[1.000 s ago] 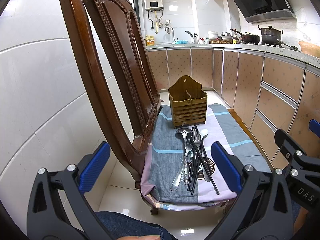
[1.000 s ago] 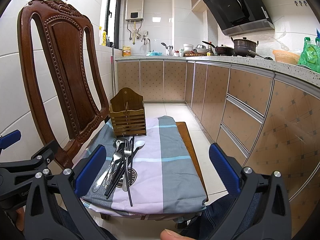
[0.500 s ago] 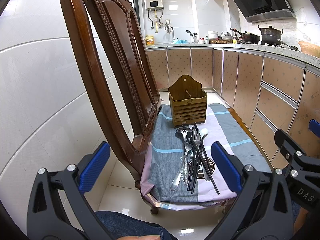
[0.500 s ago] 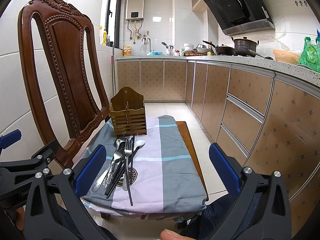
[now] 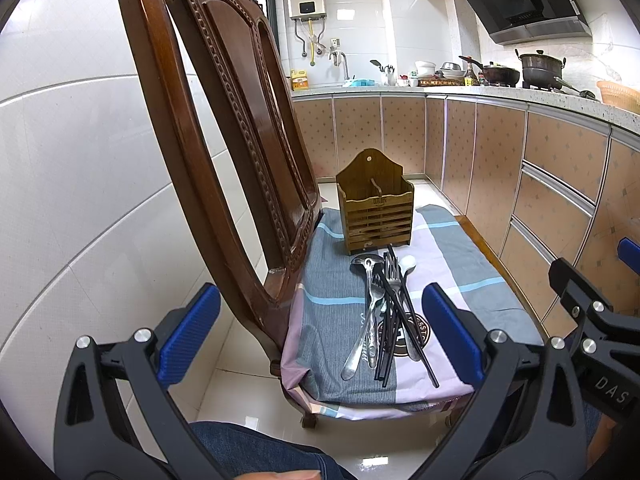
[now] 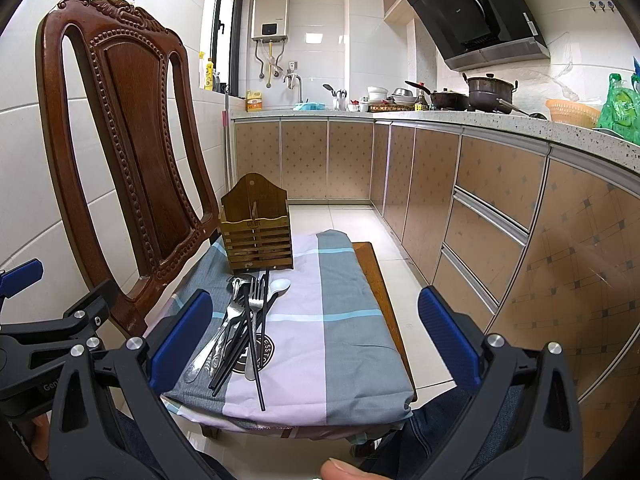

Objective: Organize utensils

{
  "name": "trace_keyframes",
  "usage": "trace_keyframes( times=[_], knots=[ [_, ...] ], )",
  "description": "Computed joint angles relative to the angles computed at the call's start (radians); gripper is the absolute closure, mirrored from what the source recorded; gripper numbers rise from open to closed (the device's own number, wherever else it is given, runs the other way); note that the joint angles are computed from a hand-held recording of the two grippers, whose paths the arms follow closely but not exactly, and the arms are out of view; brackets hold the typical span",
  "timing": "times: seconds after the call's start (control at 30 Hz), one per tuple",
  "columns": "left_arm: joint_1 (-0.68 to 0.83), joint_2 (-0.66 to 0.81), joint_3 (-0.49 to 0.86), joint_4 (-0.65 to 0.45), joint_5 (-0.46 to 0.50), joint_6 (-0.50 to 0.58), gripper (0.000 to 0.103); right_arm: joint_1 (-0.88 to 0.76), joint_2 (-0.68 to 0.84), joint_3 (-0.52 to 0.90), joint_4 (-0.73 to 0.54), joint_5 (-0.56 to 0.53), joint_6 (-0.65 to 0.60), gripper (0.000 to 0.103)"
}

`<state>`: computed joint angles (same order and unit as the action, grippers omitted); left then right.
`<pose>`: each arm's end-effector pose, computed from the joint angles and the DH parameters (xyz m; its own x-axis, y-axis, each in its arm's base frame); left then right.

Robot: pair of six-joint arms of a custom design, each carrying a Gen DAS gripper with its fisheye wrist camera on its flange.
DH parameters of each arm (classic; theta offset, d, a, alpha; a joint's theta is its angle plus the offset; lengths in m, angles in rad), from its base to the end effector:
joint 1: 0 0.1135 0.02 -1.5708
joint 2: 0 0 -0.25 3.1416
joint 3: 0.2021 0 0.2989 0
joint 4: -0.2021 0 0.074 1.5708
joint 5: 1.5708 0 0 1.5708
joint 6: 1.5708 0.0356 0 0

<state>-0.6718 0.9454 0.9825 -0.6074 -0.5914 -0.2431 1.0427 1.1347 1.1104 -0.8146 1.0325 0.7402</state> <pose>0.2090 -0.1408 0.3311 -0.4461 0.0994 -0.8894 0.0433 0.9950 0.0895 0.1626 0.2180 0.3243 -0.3804 0.0341 -0.9242 0.1393 0.9900 -0.0209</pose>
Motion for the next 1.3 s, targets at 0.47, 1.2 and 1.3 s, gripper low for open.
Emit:
trace_keyframes(
  times=[0.47, 1.2, 1.3],
  knots=[
    [-0.001, 0.0, 0.0, 0.0, -0.002, 0.0, 0.003, 0.001, 0.001, 0.001, -0.001, 0.001, 0.0, 0.003],
    [0.012, -0.003, -0.028, 0.011, 0.013, 0.001, 0.003, 0.01, 0.011, -0.014, 0.005, -0.001, 0.014, 0.003],
    [0.016, 0.006, -0.025, 0.008, 0.016, -0.001, 0.003, 0.004, 0.01, -0.026, 0.017, -0.012, 0.012, 0.003]
  ],
)
